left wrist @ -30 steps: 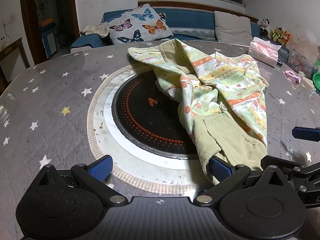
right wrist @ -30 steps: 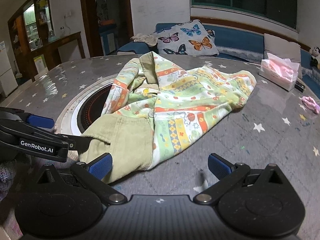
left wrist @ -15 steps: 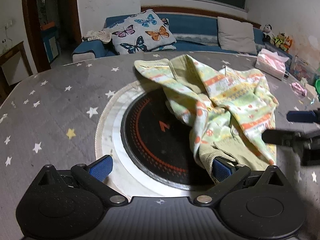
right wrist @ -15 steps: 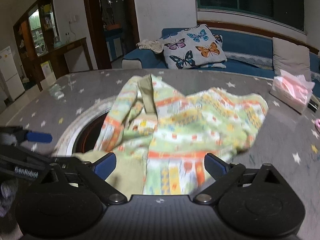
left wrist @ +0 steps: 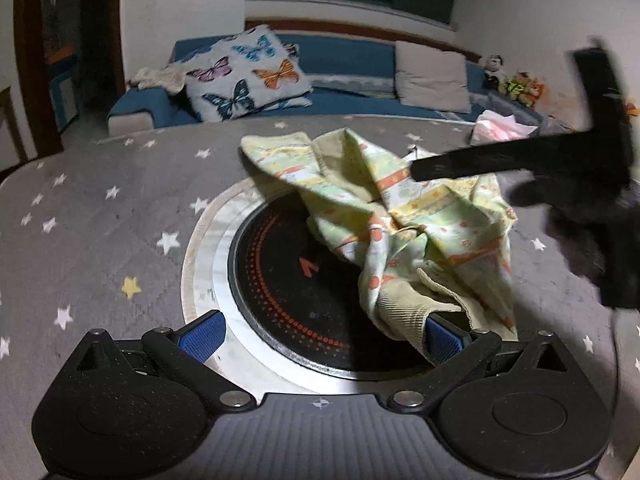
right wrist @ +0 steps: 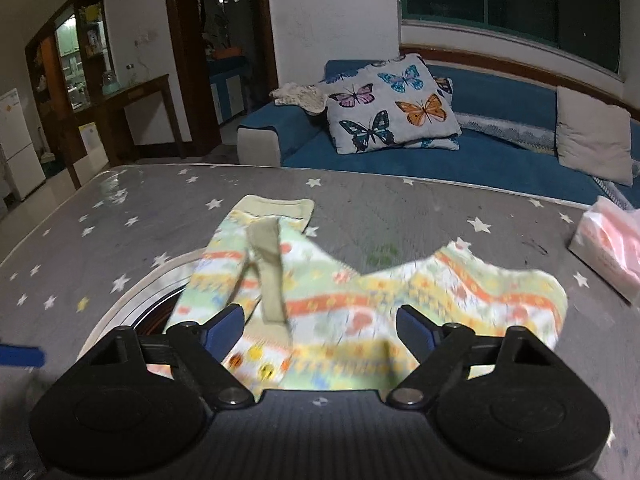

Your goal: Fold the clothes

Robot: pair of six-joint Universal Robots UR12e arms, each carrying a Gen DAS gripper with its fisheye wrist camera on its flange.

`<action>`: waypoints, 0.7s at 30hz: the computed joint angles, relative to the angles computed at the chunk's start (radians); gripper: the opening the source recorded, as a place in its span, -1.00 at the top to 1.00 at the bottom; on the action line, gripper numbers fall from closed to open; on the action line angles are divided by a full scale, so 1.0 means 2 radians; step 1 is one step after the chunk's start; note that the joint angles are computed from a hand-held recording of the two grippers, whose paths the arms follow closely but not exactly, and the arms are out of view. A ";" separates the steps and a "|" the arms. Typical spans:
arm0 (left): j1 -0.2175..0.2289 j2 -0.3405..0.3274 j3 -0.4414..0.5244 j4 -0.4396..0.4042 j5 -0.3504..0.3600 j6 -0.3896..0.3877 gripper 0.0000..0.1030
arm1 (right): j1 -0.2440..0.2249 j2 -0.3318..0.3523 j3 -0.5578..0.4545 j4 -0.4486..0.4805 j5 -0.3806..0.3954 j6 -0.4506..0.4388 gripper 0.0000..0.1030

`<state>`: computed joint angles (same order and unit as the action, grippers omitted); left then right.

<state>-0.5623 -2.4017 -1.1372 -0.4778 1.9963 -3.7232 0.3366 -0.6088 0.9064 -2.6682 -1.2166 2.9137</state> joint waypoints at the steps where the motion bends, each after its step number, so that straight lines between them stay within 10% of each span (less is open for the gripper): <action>1: 0.000 0.001 -0.002 0.005 -0.002 0.007 -1.00 | 0.001 0.009 -0.016 0.010 -0.001 0.001 -0.61; 6: 0.002 0.005 -0.011 0.034 -0.024 0.042 -1.00 | 0.005 0.046 -0.081 0.054 -0.009 -0.004 -0.52; 10: 0.004 0.007 -0.016 0.042 -0.031 0.042 -1.00 | 0.004 0.064 -0.115 0.099 -0.001 0.002 0.02; 16: 0.014 0.002 -0.010 0.068 -0.019 -0.010 -1.00 | -0.002 0.050 -0.089 0.082 0.003 0.015 0.76; 21: 0.036 -0.024 0.038 0.026 -0.029 -0.082 -0.99 | -0.007 0.042 -0.076 0.070 0.010 0.016 0.78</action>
